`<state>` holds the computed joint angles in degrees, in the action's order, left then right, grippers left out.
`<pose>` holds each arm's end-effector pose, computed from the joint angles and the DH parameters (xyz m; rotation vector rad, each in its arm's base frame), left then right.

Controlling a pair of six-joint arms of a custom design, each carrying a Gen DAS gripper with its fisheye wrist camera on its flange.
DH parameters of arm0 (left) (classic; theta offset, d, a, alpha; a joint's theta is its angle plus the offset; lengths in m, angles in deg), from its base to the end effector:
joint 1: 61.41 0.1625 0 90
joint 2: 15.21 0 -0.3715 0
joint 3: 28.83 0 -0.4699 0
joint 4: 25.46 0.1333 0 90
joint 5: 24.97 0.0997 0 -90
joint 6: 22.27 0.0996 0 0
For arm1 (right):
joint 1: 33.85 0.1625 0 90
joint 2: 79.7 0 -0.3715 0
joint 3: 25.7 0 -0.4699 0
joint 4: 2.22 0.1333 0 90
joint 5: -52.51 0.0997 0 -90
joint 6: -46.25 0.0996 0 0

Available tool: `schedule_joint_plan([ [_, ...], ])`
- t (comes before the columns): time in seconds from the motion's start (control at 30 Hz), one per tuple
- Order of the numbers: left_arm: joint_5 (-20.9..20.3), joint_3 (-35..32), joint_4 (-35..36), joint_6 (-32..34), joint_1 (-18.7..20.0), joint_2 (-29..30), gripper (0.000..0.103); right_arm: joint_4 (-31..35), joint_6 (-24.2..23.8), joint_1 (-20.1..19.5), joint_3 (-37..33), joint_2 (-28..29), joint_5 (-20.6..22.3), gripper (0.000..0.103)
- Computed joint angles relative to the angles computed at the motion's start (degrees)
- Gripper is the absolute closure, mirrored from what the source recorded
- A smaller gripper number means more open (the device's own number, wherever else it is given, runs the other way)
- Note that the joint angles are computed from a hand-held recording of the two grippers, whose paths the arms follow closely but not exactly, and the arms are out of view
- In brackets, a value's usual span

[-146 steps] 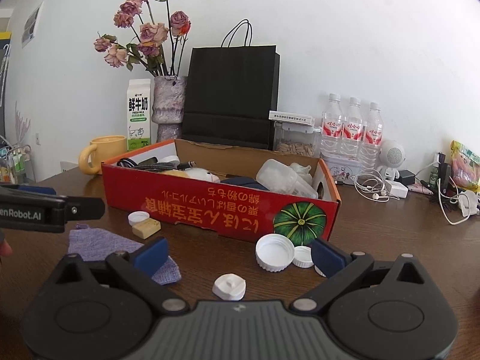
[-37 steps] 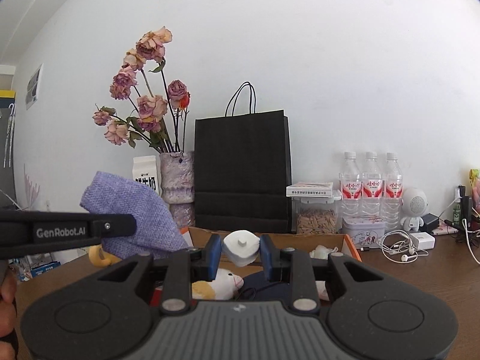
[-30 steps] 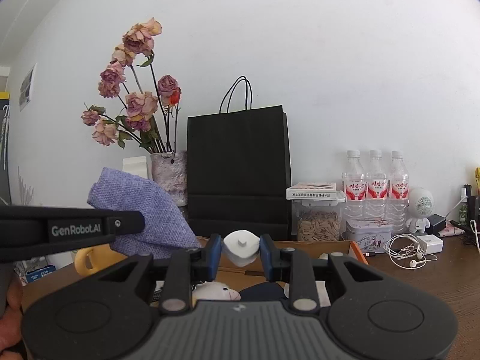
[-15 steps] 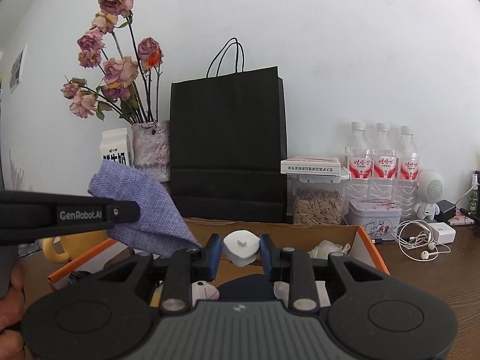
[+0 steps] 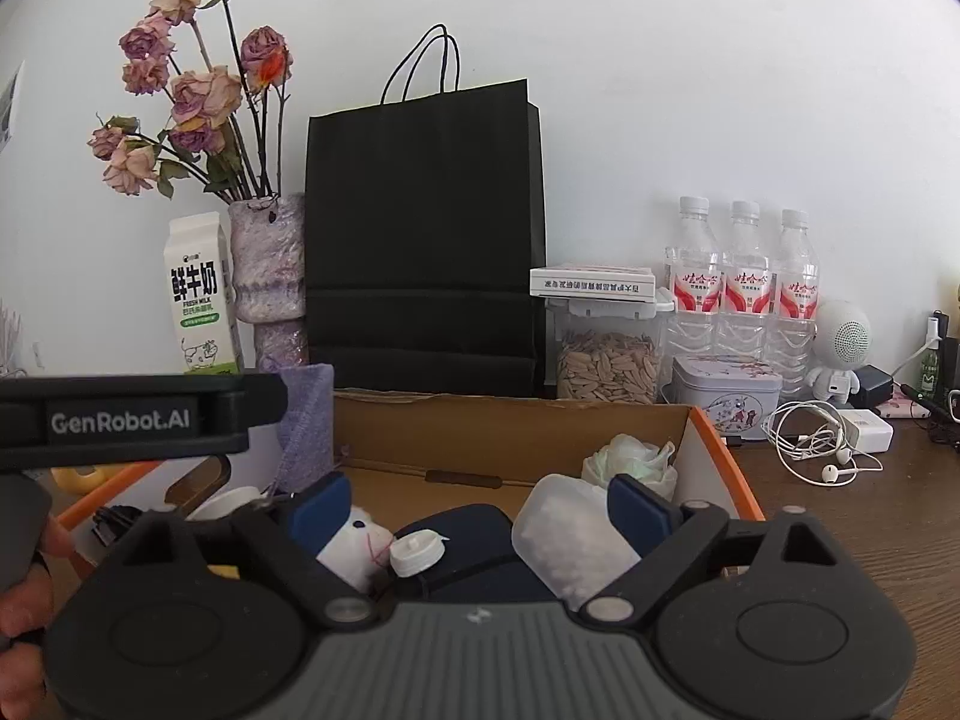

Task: Organize objects
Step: 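Carry the purple pouch into the box with the left gripper while the right drops the cap in, then grasp the white bottle cap on the table with the right gripper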

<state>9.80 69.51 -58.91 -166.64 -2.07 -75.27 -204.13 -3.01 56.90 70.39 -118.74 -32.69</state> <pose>-0.1222 -0.6280 0.0892 0.2417 1.8441 -1.5011 0.1506 -0.6808 0.0266 1.1239 -2.2789 1.2458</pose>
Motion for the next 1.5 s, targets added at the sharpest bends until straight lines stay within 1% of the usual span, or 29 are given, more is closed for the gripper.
schedule_joint_plan([
  [0.07, 0.2, -0.2, 1.1, -0.9, 0.1, 0.1, 0.000, 0.2, -0.1, 0.0, 0.1, -0.1, -0.2, 0.006],
  [0.3, 0.1, 0.1, 0.8, -1.1, 0.0, 0.0, 0.000, -0.4, -0.1, 0.1, 0.0, 0.2, -0.9, 0.006],
  [0.43, 0.3, 0.9, 0.3, -1.2, -0.2, -0.5, 0.000, -1.0, 0.0, 0.1, 0.7, -0.2, -0.5, 0.006],
  [0.6, 0.2, 3.2, -2.0, 0.1, -0.9, -1.8, 0.000, -2.0, -0.7, -0.1, 2.4, -1.3, 0.5, 0.006],
  [0.8, -0.1, 7.1, -3.0, -0.5, -2.1, -4.3, 0.000, -3.1, -1.9, -0.9, 6.3, -4.1, 1.8, 0.003],
  [0.87, -0.9, 8.4, -3.3, -0.3, -2.6, -5.0, 0.000, -3.5, -2.4, -1.3, 7.8, -5.2, 2.1, 0.002],
  [0.97, -2.1, 9.5, -1.7, -0.9, -3.5, -5.5, 0.000, -4.2, -3.4, -2.1, 10.2, -6.8, 2.5, 0.000],
  [1.13, -3.9, 13.2, -3.0, -0.9, -5.4, -7.1, 0.000, -4.9, -4.8, -3.5, 14.8, -10.2, 3.7, 0.000],
  [1.23, -4.9, 15.0, -1.9, -2.9, -6.4, -7.9, 0.000, -5.0, -5.5, -4.5, 17.5, -12.4, 4.0, 0.000],
  [1.4, -7.1, 16.7, 1.3, -6.4, -7.5, -8.1, 0.000, -5.4, -5.9, -6.0, 21.2, -15.4, 3.3, 0.000],
  [1.5, -7.5, 17.3, 4.9, -10.5, -7.9, -8.5, 0.000, -5.7, -6.0, -7.0, 23.0, -16.8, 2.5, 0.000],
])
